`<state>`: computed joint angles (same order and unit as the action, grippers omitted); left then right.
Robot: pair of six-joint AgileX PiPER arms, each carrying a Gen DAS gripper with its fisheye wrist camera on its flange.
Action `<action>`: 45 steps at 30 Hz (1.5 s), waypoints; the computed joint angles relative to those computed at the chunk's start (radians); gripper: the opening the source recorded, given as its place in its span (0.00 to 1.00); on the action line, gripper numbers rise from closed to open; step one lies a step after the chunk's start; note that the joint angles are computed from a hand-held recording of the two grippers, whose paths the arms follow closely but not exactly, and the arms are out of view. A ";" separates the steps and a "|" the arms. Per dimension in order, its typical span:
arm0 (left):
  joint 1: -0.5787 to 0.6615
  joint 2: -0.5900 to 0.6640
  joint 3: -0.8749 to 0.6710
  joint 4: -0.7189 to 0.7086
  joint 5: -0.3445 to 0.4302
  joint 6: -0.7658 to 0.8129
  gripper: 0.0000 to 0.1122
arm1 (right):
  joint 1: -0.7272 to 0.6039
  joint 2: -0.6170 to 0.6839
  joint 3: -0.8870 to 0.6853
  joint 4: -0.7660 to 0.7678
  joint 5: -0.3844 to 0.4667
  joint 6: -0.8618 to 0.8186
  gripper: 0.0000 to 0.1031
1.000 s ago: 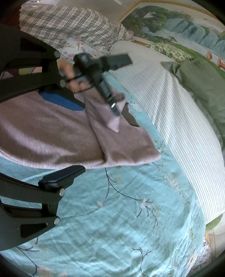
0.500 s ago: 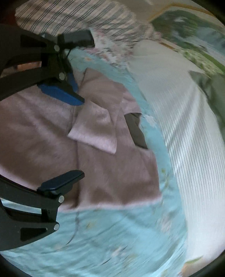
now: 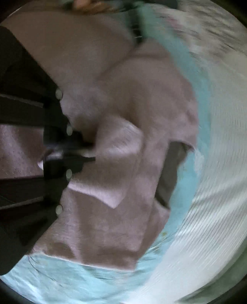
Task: Fold small clothes
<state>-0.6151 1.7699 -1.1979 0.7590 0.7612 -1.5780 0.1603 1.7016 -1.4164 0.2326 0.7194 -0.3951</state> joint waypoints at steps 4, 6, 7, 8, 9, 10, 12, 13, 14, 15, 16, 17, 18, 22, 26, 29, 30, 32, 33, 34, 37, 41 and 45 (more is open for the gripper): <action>-0.017 0.037 -0.022 0.050 0.019 -0.056 0.49 | -0.179 -0.085 -0.001 0.211 -0.027 -0.029 0.06; -0.024 0.037 -0.025 0.060 0.032 -0.063 0.49 | -0.276 -0.087 -0.008 0.272 -0.033 -0.021 0.06; -0.023 0.043 -0.029 0.064 0.030 -0.066 0.49 | -0.299 -0.081 -0.007 0.269 -0.035 -0.011 0.06; -0.021 0.040 -0.020 0.069 0.018 -0.077 0.49 | -0.318 -0.055 -0.027 0.257 -0.017 0.007 0.06; -0.019 0.036 -0.014 0.071 0.010 -0.084 0.49 | -0.344 -0.023 -0.043 0.261 0.013 0.013 0.06; -0.014 0.030 -0.003 0.073 -0.006 -0.096 0.49 | -0.354 -0.006 -0.047 0.263 0.028 0.015 0.06; -0.012 0.020 0.016 0.085 -0.021 -0.125 0.49 | -0.368 0.025 -0.050 0.284 0.063 0.003 0.06; -0.008 0.007 0.037 0.096 -0.038 -0.155 0.49 | -0.376 0.029 -0.041 0.312 0.076 -0.019 0.06; -0.002 -0.004 0.055 0.106 -0.056 -0.181 0.49 | -0.378 0.026 -0.033 0.334 0.084 -0.037 0.06; 0.009 -0.022 0.084 0.125 -0.087 -0.224 0.48 | -0.377 0.018 -0.025 0.352 0.085 -0.053 0.06; 0.017 -0.036 0.107 0.140 -0.111 -0.264 0.48 | -0.378 0.024 -0.033 0.367 0.092 -0.061 0.07; 0.027 -0.048 0.128 0.155 -0.135 -0.295 0.47 | -0.382 0.032 -0.045 0.391 0.112 -0.072 0.09; 0.037 -0.060 0.150 0.172 -0.163 -0.328 0.46 | -0.387 0.049 -0.071 0.401 0.149 -0.068 0.11; 0.065 -0.096 0.211 0.238 -0.247 -0.427 0.45 | -0.373 0.036 -0.041 0.324 0.109 0.005 0.22; 0.065 -0.092 0.205 0.236 -0.246 -0.424 0.45 | -0.414 -0.055 0.045 0.277 -0.006 0.106 0.39; 0.065 -0.088 0.200 0.229 -0.242 -0.416 0.45 | -0.415 -0.100 0.078 0.315 -0.063 0.055 0.39; 0.066 -0.087 0.195 0.220 -0.242 -0.406 0.45 | -0.416 -0.092 0.063 0.360 -0.032 -0.006 0.41; 0.071 -0.097 0.200 0.207 -0.249 -0.389 0.45 | -0.410 -0.029 -0.012 0.397 0.078 -0.058 0.47; 0.072 -0.106 0.203 0.186 -0.253 -0.365 0.45 | -0.402 0.018 -0.052 0.358 0.123 -0.024 0.49; 0.073 -0.119 0.213 0.172 -0.262 -0.348 0.45 | -0.390 0.031 -0.062 0.279 0.128 0.045 0.49; 0.044 -0.206 0.274 0.123 -0.265 -0.302 0.48 | -0.430 0.008 -0.029 0.283 0.146 0.065 0.49; -0.074 -0.337 0.369 0.124 -0.191 -0.296 0.57 | -0.500 -0.109 0.065 0.423 0.236 -0.109 0.54; -0.268 -0.441 0.444 0.090 -0.035 -0.324 0.61 | -0.485 -0.293 0.196 0.328 0.283 -0.162 0.58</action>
<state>-0.8828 1.3285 -0.7540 0.8487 0.7261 -1.9020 -0.3250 1.4089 -1.2204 0.5601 1.0026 -0.5567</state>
